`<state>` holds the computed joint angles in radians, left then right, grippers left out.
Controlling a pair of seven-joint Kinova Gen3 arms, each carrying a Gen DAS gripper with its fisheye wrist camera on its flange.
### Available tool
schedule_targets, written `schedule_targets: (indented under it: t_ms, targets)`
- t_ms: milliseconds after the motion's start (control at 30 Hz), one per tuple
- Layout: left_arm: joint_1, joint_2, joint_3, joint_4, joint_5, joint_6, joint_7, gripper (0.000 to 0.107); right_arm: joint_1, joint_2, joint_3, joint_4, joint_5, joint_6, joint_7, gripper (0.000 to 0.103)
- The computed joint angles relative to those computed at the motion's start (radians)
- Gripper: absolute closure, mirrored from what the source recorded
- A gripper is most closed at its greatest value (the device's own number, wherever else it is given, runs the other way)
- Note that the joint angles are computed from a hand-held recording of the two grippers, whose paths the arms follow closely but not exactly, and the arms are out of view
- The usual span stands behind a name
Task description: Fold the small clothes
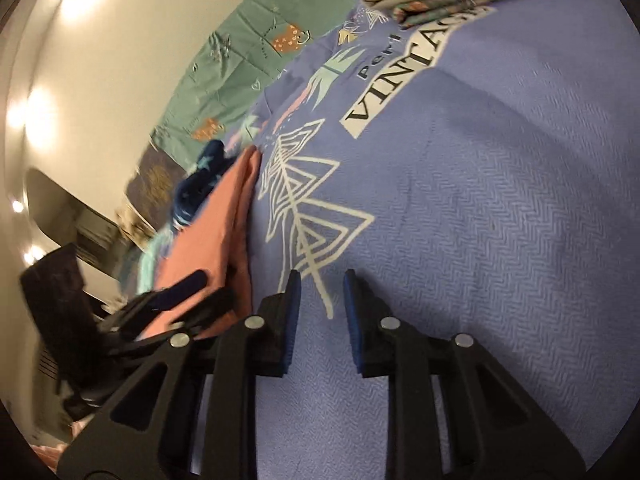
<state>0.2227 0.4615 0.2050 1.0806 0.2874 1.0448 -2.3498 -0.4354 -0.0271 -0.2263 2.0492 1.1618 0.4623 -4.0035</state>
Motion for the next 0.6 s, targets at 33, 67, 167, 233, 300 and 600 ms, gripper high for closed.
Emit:
schedule_targets:
  t_ms: [33,67,167,233,300,600]
  targets:
    - [0.020,0.003,-0.007,-0.002,-0.022,-0.004,0.024,0.048,0.002,0.000,-0.001,0.007,0.024,-0.005,-0.024,0.081]
    - [0.022,0.014,-0.004,-0.015,-0.030,0.008,0.038,0.048,-0.001,0.003,-0.001,0.006,0.038,-0.001,-0.033,0.081]
    - [0.008,0.033,-0.017,-0.043,-0.016,0.040,0.069,0.061,-0.011,0.014,-0.002,-0.009,0.023,0.016,0.014,0.079]
    - [-0.031,0.066,-0.013,-0.102,0.024,0.106,0.110,0.076,-0.014,0.014,0.004,-0.012,0.018,0.010,0.033,0.078]
    - [-0.078,0.096,-0.010,-0.159,0.070,0.176,0.164,0.088,-0.011,0.014,0.011,-0.009,0.028,-0.011,0.036,0.077]
    - [-0.104,0.119,0.008,-0.179,0.110,0.245,0.180,0.090,0.006,0.016,0.025,-0.008,0.003,-0.063,0.094,0.076]
